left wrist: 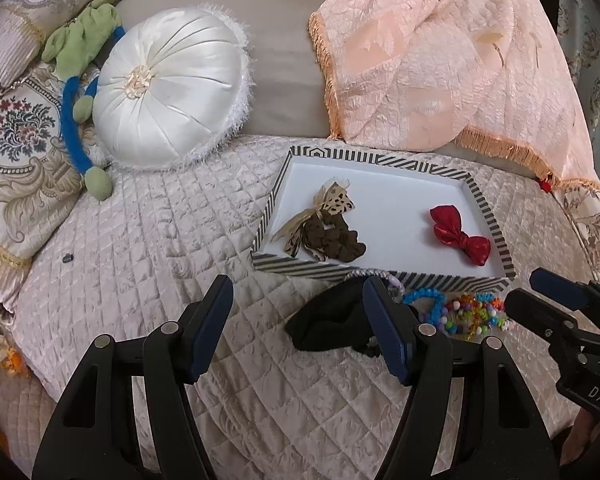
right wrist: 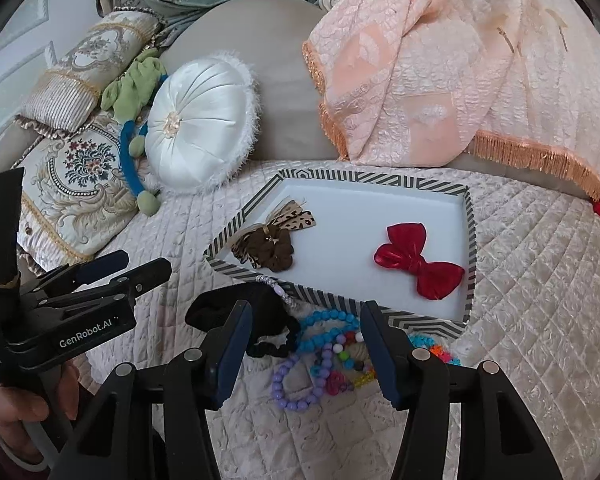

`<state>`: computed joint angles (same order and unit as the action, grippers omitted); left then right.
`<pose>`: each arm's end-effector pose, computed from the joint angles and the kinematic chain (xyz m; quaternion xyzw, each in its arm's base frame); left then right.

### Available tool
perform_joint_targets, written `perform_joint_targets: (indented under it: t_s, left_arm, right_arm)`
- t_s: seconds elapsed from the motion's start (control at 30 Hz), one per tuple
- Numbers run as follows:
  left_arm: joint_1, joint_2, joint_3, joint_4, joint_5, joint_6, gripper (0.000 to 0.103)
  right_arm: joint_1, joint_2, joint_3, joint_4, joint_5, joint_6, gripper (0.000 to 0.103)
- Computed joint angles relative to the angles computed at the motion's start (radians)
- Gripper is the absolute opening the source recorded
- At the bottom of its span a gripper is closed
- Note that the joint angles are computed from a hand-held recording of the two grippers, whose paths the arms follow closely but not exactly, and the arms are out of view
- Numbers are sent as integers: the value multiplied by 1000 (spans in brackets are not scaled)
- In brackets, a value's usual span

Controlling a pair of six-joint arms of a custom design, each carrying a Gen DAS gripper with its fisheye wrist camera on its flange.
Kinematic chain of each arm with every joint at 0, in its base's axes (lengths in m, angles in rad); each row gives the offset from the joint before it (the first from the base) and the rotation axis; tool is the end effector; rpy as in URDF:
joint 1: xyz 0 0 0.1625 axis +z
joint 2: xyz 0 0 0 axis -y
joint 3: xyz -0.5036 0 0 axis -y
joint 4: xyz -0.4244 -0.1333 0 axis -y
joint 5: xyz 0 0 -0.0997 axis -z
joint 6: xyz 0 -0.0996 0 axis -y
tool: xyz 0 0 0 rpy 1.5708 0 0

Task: Organize jewelry
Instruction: 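Grasp the black scrunchie with the left tool while the right tool grasps the silver bracelet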

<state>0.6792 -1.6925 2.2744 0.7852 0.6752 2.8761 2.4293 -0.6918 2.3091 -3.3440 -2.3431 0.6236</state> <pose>-0.0296 -0.2951 0.3480 0.2343 0.8667 -0.3123 0.3105 0.4032 -0.2639 0.0048 0.0791 -0.9206 0.3067 0.2283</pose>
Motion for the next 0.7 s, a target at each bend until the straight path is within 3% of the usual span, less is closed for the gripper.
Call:
perform_joint_targets:
  t_s: [0.2, 0.37, 0.57, 0.7]
  left_arm:
    - [74, -28, -29, 11, 71, 24, 68]
    - [175, -31, -74, 2, 173, 58, 68]
    - [264, 30, -114, 2, 265, 73, 68]
    - [284, 93, -114, -4, 284, 123, 68]
  right_arm:
    - [16, -11, 13, 27, -11, 15, 54]
    - [10, -10, 34, 29, -3, 27, 54]
    - [-16, 7, 59, -39, 39, -3, 54]
    - [-35, 20, 59, -60, 62, -40, 54]
